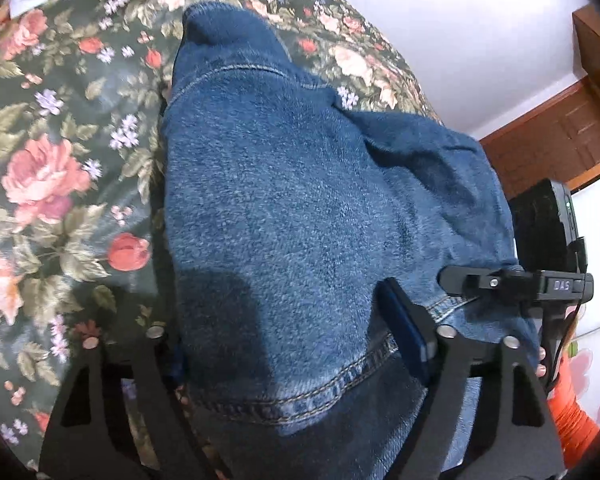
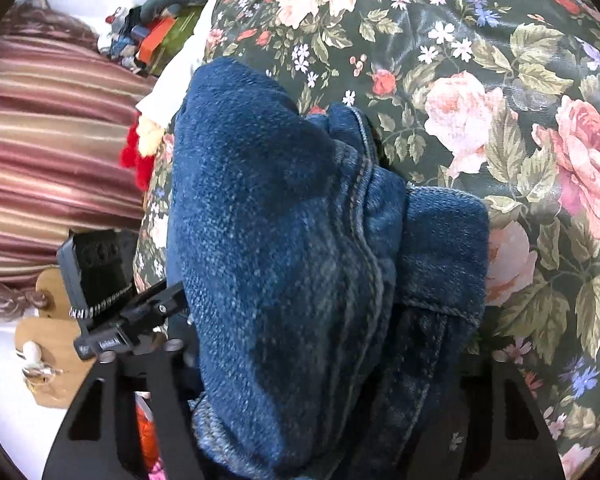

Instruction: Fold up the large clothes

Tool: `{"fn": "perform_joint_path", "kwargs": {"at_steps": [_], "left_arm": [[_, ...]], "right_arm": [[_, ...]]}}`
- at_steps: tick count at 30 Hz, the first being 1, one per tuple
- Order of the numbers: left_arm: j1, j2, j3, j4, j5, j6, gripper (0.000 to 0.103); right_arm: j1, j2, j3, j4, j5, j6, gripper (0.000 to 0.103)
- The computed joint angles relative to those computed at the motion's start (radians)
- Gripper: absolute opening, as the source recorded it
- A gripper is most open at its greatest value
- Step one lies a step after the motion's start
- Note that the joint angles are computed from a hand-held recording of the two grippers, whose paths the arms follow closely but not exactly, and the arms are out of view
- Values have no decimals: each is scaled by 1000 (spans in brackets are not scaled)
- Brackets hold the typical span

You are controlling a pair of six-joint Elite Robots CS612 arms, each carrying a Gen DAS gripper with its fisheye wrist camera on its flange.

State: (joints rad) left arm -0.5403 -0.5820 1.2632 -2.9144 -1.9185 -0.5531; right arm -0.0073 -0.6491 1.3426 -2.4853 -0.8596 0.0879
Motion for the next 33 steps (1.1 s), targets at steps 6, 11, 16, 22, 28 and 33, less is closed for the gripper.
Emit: {"fn": "perform_joint_path", "kwargs": {"at_steps": [6,11,16,22,28,33], "left_arm": [[-11,-78,84,-61,84,67,67],[-7,-158,171,-148,139,102,64],[-9,-235,235,-219,210,148,64],[2,-296,293,-277,269,182,64],[25,-299,321,-247,292,167,64],[53,-250,304,-168,257,117,64]], "right_arm": [[13,-40,40,-62,-22,37,50],[39,-99,81,-135,-50,34,45],[58,-145,111,-236,-30,66,45],[86,-172,108,-324,3,82,45],[118,-128,58,-327,32,113,45],[134,-37,-32,-213,72,113,45]]}}
